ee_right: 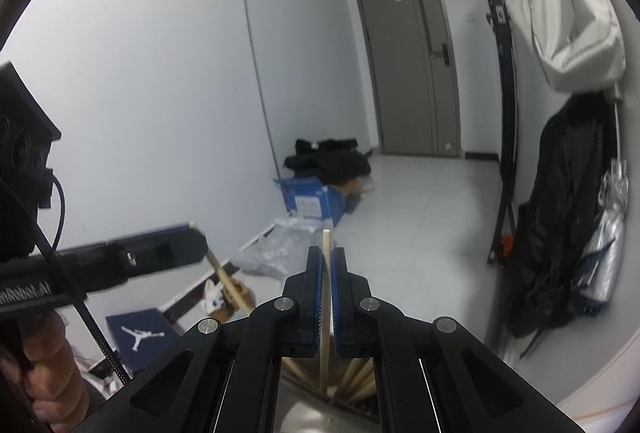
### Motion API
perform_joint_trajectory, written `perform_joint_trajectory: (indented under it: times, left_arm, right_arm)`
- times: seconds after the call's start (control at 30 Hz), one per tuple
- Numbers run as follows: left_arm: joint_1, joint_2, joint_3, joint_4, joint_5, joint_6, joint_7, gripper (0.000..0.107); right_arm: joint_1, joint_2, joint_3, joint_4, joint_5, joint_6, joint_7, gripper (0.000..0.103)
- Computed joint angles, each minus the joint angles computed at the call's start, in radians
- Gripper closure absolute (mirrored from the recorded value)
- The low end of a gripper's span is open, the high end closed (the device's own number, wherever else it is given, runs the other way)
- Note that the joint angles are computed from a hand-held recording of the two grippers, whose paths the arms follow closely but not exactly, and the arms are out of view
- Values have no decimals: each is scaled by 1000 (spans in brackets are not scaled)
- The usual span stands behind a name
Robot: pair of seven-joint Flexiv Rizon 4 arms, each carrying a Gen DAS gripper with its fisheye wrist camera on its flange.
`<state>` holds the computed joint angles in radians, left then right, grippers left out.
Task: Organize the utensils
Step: 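Open both tools to drop the chopsticks into the holder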
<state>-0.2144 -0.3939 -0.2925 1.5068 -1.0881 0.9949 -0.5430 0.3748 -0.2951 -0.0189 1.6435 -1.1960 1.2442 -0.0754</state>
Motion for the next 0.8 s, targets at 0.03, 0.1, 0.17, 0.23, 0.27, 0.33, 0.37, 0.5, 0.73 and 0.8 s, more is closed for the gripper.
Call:
perform_joint_trajectory:
  times: [0.03, 0.1, 0.17, 0.23, 0.27, 0.33, 0.37, 0.5, 0.73, 0.8]
  left_arm:
    - [0, -4, 1, -7, 7, -6, -7, 106]
    - [2, -2, 2, -2, 7, -11, -3, 106]
    - [3, -8, 7, -5, 27, -22, -13, 106]
    - [6, -13, 10, -12, 47, -41, -28, 106]
    - [7, -18, 13, -17, 61, -52, -41, 106]
    - [12, -32, 16, -39, 100, -99, -71, 106]
    - [11, -36, 19, -45, 116, -104, -85, 106]
    - [10, -41, 22, -41, 146, -93, -111, 106]
    - [44, -51, 24, -57, 138, -170, -208, 104]
    - [45, -52, 30, -66, 156, -186, -235, 96]
  right_arm:
    - [-3, -1, 8, 3, 22, 0, -11, 100]
    - [-5, -1, 18, 10, 62, 6, -30, 100]
    - [-4, -1, 19, 17, 88, 12, -48, 100]
    - [2, 0, 21, 23, 112, -4, -69, 100]
    - [3, 1, 23, 26, 128, -11, -80, 100]
    - [3, 4, 26, 37, 158, -11, -88, 100]
    - [3, 6, 28, 43, 175, -13, -95, 100]
    - [10, 13, 32, 63, 198, -19, -110, 100]
    - [21, 10, 59, 58, 297, -31, -221, 99]
    - [30, 18, 57, 66, 309, -44, -226, 96]
